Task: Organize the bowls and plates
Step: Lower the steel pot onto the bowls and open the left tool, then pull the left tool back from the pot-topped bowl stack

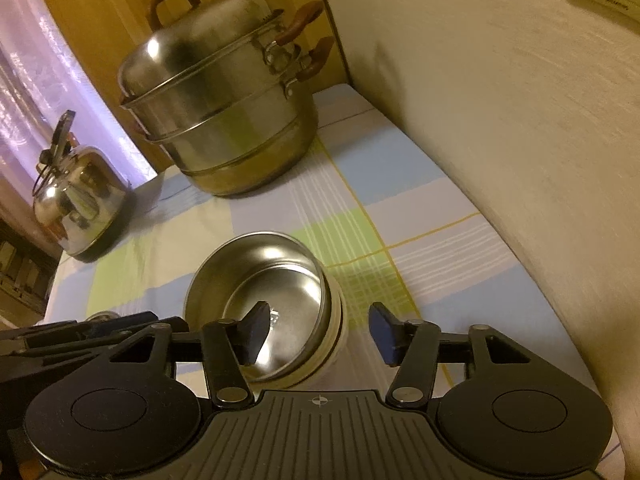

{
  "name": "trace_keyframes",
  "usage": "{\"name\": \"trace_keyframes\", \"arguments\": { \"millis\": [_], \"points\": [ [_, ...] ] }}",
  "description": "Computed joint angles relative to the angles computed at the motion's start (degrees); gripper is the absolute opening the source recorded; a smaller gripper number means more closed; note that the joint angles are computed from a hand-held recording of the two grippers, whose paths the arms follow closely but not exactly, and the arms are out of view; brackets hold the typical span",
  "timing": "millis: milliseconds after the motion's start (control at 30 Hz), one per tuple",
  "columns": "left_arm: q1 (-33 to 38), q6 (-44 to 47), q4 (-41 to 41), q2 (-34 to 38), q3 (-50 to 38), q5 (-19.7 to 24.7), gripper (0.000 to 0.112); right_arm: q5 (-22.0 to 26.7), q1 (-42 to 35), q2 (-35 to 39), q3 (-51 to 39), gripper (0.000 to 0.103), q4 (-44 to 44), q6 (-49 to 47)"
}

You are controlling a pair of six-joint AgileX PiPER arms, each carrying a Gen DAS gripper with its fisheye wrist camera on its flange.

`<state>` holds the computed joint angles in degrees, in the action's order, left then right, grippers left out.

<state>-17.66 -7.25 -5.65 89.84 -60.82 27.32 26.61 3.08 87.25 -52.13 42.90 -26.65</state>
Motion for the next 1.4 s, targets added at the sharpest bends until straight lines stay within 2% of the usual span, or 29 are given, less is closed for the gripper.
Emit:
{"name": "trace_keyframes", "arguments": {
  "millis": [367, 767, 1033, 1400],
  "points": [
    [-3.6, -12.2, 8.1, -12.4, 8.1, 3.8, 0.054, 5.5, -2.4, -9.5, 6.4, 0.066, 0.6, -2.9],
    [-14.9, -33.4, 21.5, -25.7, 15.9, 11.2, 0.061, 12.9, -4.1, -23.5, 14.2, 0.075, -1.2, -4.8],
    [-26.8, -51.2, 30.9, -32.6, 19.9, 19.2, 0.061, 19.6, -6.9, -31.6, 18.7, 0.076, -1.4, -6.8],
    [-46.8, -74.4, 39.7, -38.2, 23.4, 34.2, 0.062, 27.2, -10.8, -38.9, 23.1, 0.076, -1.3, -9.9]
  ]
}}
